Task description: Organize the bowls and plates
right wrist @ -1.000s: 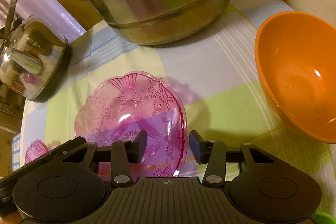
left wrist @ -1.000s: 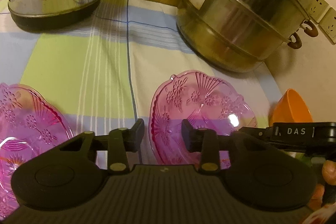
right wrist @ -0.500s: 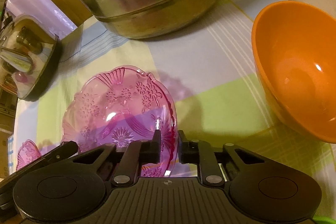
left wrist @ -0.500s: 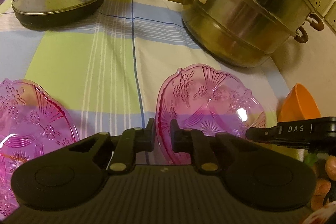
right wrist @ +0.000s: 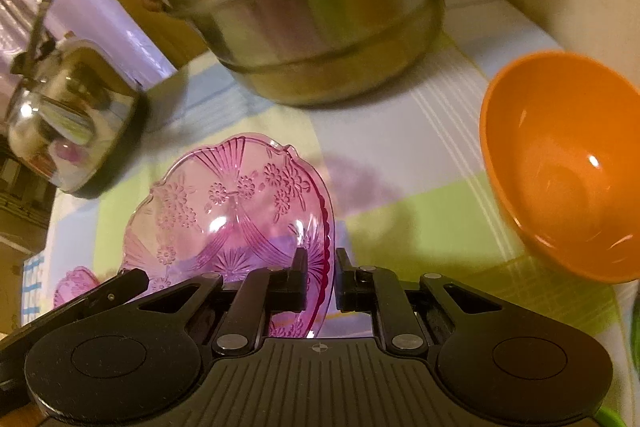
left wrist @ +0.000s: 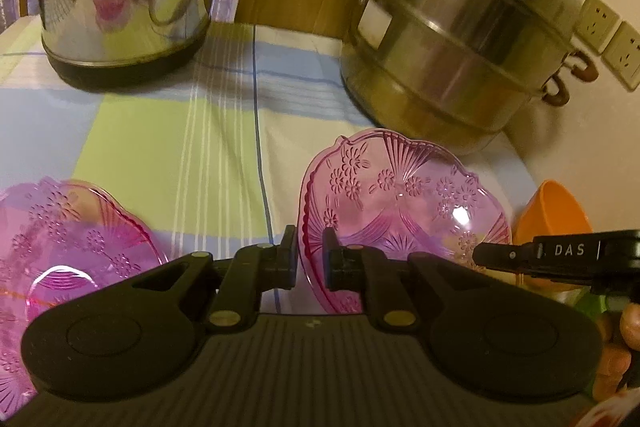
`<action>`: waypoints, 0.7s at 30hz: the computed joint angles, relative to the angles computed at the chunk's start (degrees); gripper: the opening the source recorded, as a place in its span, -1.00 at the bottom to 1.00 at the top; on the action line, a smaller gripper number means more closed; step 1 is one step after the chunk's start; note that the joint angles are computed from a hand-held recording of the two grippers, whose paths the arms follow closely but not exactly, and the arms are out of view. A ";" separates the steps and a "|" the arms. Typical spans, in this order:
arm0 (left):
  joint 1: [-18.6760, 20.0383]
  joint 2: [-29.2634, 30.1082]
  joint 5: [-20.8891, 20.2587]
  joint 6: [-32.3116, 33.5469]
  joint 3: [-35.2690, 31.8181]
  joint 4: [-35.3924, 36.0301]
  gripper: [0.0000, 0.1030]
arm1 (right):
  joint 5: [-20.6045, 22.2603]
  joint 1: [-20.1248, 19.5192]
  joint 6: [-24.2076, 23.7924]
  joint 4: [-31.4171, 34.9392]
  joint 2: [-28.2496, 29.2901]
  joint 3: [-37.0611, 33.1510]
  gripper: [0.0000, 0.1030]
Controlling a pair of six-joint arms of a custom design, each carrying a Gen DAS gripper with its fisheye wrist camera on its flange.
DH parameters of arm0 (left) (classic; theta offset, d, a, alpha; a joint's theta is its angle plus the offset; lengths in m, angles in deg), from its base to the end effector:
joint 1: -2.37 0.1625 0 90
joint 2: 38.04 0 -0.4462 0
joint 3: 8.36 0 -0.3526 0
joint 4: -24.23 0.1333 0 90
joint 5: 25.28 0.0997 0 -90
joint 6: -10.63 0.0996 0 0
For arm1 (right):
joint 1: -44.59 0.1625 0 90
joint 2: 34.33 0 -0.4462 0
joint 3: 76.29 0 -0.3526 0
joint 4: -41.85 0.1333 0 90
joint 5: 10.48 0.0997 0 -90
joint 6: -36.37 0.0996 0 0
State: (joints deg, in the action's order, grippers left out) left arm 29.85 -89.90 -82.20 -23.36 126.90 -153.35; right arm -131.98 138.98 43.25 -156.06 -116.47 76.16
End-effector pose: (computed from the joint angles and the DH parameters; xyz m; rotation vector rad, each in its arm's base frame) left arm -0.2874 -0.3610 0.0872 0.6445 2.6550 -0.6717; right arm 0.1048 -0.3035 0.2661 -0.2958 -2.5071 0.9209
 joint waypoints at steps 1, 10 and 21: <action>-0.45 -0.63 0.35 -0.39 0.25 0.33 -0.80 | -0.41 0.83 0.08 0.04 -0.26 0.04 -0.75; -5.81 -9.84 2.55 -7.87 5.09 5.91 -0.80 | -4.65 10.21 4.03 1.53 -2.28 1.08 -0.80; -22.61 -28.49 3.80 -28.01 12.72 28.97 -0.80 | -12.06 28.32 17.76 14.95 -9.25 4.64 -0.81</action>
